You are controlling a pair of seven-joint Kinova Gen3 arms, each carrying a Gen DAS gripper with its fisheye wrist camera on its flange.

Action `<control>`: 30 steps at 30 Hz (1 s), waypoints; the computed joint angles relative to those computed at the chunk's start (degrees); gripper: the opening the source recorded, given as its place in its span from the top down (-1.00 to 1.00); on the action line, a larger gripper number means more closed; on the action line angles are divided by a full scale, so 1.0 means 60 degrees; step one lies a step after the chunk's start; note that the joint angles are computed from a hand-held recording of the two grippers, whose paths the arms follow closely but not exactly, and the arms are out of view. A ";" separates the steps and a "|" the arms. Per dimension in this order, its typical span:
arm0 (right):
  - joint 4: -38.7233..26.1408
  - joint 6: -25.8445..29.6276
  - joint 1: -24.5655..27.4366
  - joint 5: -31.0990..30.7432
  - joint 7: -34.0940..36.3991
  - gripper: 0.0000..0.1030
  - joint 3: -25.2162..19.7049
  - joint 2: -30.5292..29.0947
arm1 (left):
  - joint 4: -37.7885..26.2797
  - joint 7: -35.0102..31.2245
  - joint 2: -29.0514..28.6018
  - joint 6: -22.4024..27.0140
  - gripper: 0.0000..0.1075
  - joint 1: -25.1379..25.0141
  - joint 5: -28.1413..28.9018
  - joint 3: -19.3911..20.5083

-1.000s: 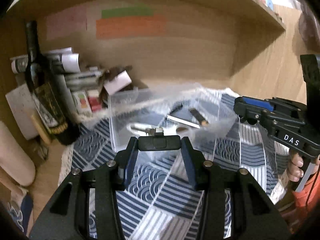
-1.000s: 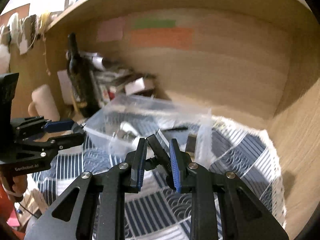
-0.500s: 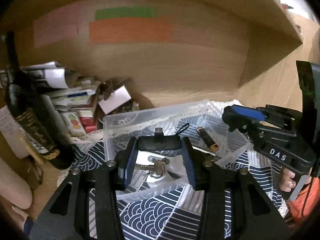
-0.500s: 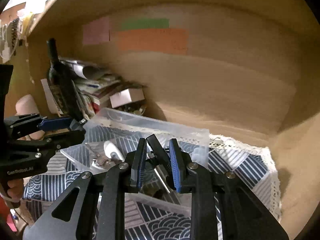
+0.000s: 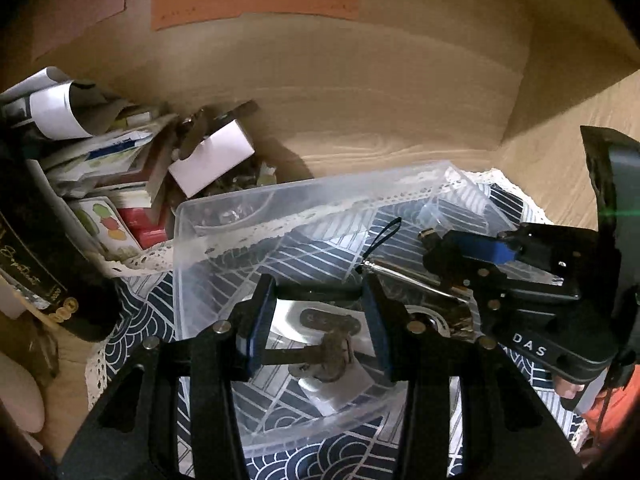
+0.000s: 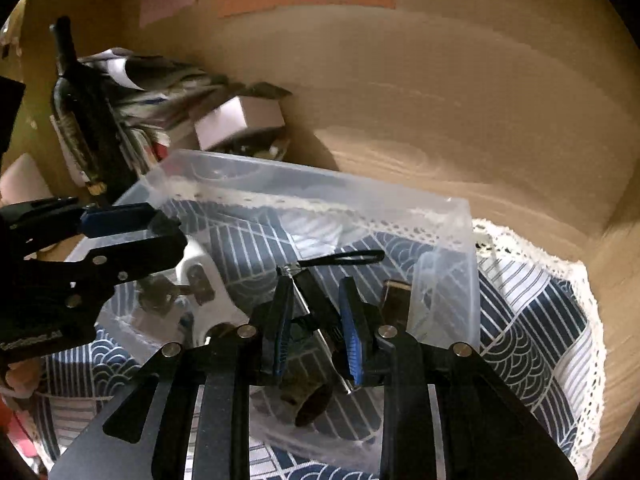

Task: Organize rigid objects

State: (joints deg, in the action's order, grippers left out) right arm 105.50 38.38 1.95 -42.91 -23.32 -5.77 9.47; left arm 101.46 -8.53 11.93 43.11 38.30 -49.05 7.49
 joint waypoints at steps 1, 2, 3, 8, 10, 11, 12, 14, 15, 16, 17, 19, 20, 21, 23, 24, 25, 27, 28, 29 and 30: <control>-0.0037 0.0080 0.0017 -0.0024 -0.0010 0.57 0.0004 0.0023 | -0.0002 -0.0036 0.0006 -0.0025 0.12 -0.0014 0.0020 0.0008; -0.0042 0.0125 0.0040 -0.0048 0.0006 0.56 0.0008 0.0006 | -0.0017 -0.0034 0.0012 -0.0002 0.07 -0.0002 0.0006 0.0005; -0.0025 0.0131 0.0058 -0.0083 0.0048 0.54 0.0010 -0.0031 | -0.0050 0.0035 0.0011 0.0106 -0.02 0.0058 -0.0051 -0.0001; 0.0189 0.0388 0.0271 -0.0774 0.0696 0.49 0.0176 -0.0593 | 0.0026 0.0600 -0.0220 0.0421 -0.05 0.0326 -0.0624 0.0076; 0.0310 0.0503 0.0281 -0.1073 0.0989 0.43 0.0338 -0.0884 | 0.0078 0.0931 -0.0378 0.0704 -0.06 0.0473 -0.0938 0.0217; 0.0412 0.0551 0.0293 -0.1304 0.1216 0.37 0.0446 -0.1065 | 0.0114 0.1137 -0.0454 0.0858 -0.07 0.0553 -0.1131 0.0306; 0.0509 0.0605 0.0285 -0.1511 0.1434 0.34 0.0568 -0.1230 | 0.0168 0.1430 -0.0559 0.1097 -0.12 0.0693 -0.1388 0.0424; 0.0773 0.0752 0.0281 -0.2041 0.1984 0.28 0.0868 -0.1639 | 0.0236 0.1893 -0.0688 0.1520 -0.18 0.0865 -0.1784 0.0688; 0.0869 0.0841 0.0233 -0.2210 0.2150 0.28 0.1018 -0.1802 | 0.0269 0.2175 -0.0754 0.1832 -0.20 0.1007 -0.2022 0.0841; 0.1011 0.1057 0.0248 -0.2468 0.2391 0.28 0.1239 -0.2055 | 0.0274 0.2401 -0.0781 0.2134 -0.22 0.1129 -0.2214 0.0998; 0.1105 0.1246 0.0230 -0.2634 0.2551 0.28 0.1448 -0.2232 | 0.0310 0.2664 -0.0844 0.2472 -0.23 0.1298 -0.2427 0.1170; 0.1252 0.1473 0.0148 -0.2864 0.2733 0.26 0.1757 -0.2508 | 0.0361 0.3019 -0.0929 0.2895 -0.29 0.1484 -0.2696 0.1442; 0.1396 0.1607 0.0144 -0.3020 0.2896 0.23 0.1951 -0.2737 | 0.0393 0.3243 -0.0982 0.3171 -0.30 0.1626 -0.2853 0.1594; 0.1528 0.1681 0.0110 -0.3150 0.3040 0.20 0.2116 -0.2926 | 0.0434 0.3419 -0.1039 0.3402 -0.32 0.1739 -0.2978 0.1727; 0.1867 0.1892 0.0061 -0.3472 0.3429 0.09 0.2522 -0.3413 | 0.0490 0.3791 -0.1084 0.3944 -0.37 0.2001 -0.3259 0.2004; 0.1972 0.1902 -0.0010 -0.3563 0.3515 0.06 0.2635 -0.3550 | 0.0494 0.4003 -0.1073 0.4316 -0.44 0.2180 -0.3410 0.2151; 0.2113 0.1992 -0.0052 -0.3679 0.3649 0.01 0.2817 -0.3752 | 0.0499 0.4222 -0.1053 0.4687 -0.50 0.2370 -0.3562 0.2287; 0.2429 0.2201 -0.0132 -0.3970 0.3963 -0.13 0.3232 -0.4178 | 0.0503 0.4516 -0.1031 0.5201 -0.53 0.2665 -0.3777 0.2467; 0.2560 0.2265 -0.0162 -0.4064 0.4066 -0.20 0.3398 -0.4375 | 0.0494 0.4654 -0.1015 0.5469 -0.56 0.2826 -0.3875 0.2557; 0.2666 0.2258 -0.0211 -0.4140 0.4132 -0.30 0.3496 -0.4515 | 0.0463 0.4741 -0.0986 0.5666 -0.58 0.2949 -0.3943 0.2616; 0.2775 0.2266 -0.0271 -0.4233 0.4235 -0.36 0.3614 -0.4639 | 0.0453 0.4883 -0.0959 0.5933 -0.66 0.3118 -0.4044 0.2690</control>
